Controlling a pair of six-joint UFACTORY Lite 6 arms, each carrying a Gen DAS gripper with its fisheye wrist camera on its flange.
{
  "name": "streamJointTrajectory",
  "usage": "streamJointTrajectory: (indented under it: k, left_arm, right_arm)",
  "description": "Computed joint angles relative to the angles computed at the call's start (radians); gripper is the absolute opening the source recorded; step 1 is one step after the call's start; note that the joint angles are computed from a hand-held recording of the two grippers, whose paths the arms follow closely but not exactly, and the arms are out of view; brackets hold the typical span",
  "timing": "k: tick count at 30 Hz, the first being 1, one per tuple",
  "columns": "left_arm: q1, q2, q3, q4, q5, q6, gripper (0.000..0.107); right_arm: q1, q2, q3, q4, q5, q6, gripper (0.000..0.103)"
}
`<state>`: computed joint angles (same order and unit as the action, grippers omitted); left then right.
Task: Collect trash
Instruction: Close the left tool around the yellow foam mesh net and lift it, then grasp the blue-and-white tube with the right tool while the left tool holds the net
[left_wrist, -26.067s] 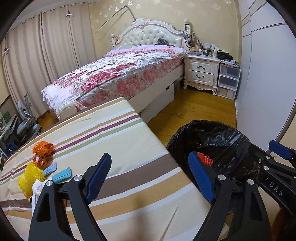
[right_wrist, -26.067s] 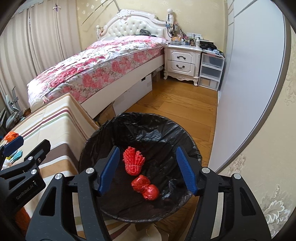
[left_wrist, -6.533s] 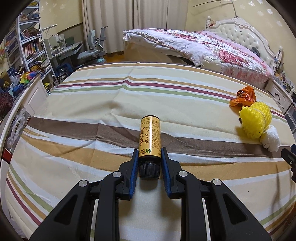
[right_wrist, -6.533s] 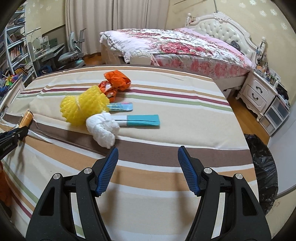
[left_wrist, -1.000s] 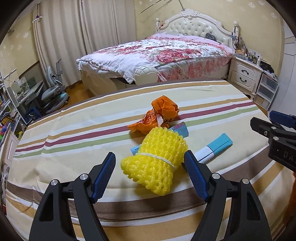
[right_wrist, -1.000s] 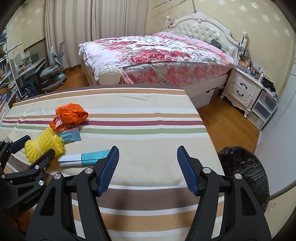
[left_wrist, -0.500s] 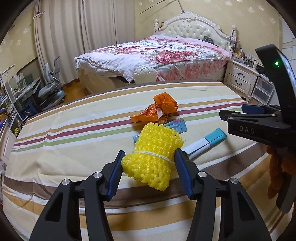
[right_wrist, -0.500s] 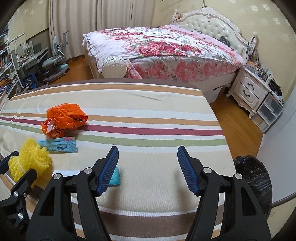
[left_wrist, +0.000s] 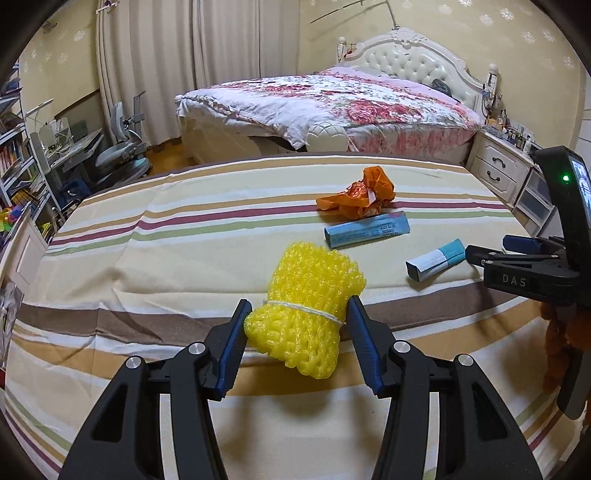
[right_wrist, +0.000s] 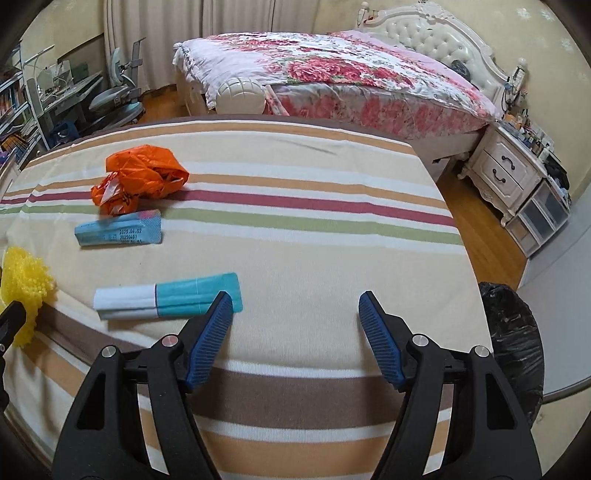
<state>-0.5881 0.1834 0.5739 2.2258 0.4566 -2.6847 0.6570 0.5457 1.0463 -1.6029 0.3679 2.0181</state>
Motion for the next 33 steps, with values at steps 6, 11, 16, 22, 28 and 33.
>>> streamJointTrajectory:
  k: [6, 11, 16, 22, 28, 33]
  left_arm:
    - [0.009, -0.078, -0.079, 0.0, 0.01, -0.014, 0.052]
    - [0.039, -0.102, -0.108, 0.01, 0.011, -0.024, 0.052]
    - [0.074, -0.1, -0.12, 0.056, 0.01, -0.065, 0.052]
    - [0.107, -0.103, -0.13, 0.057, 0.02, -0.058, 0.052]
    - [0.156, -0.114, -0.148, 0.107, 0.018, -0.091, 0.051]
    - [0.154, -0.111, -0.155, 0.117, 0.034, -0.098, 0.051]
  right_arm:
    - [0.019, -0.018, -0.025, 0.019, 0.019, 0.008, 0.07]
    - [0.006, 0.016, 0.016, -0.009, 0.012, 0.034, 0.071]
    - [-0.03, 0.098, 0.136, 0.019, 0.003, -0.018, 0.072]
    - [-0.032, 0.161, 0.244, 0.12, 0.008, -0.131, 0.072]
    - [0.021, 0.094, 0.173, 0.073, 0.03, 0.006, 0.072]
    - [0.071, 0.121, 0.222, 0.15, -0.003, -0.054, 0.072]
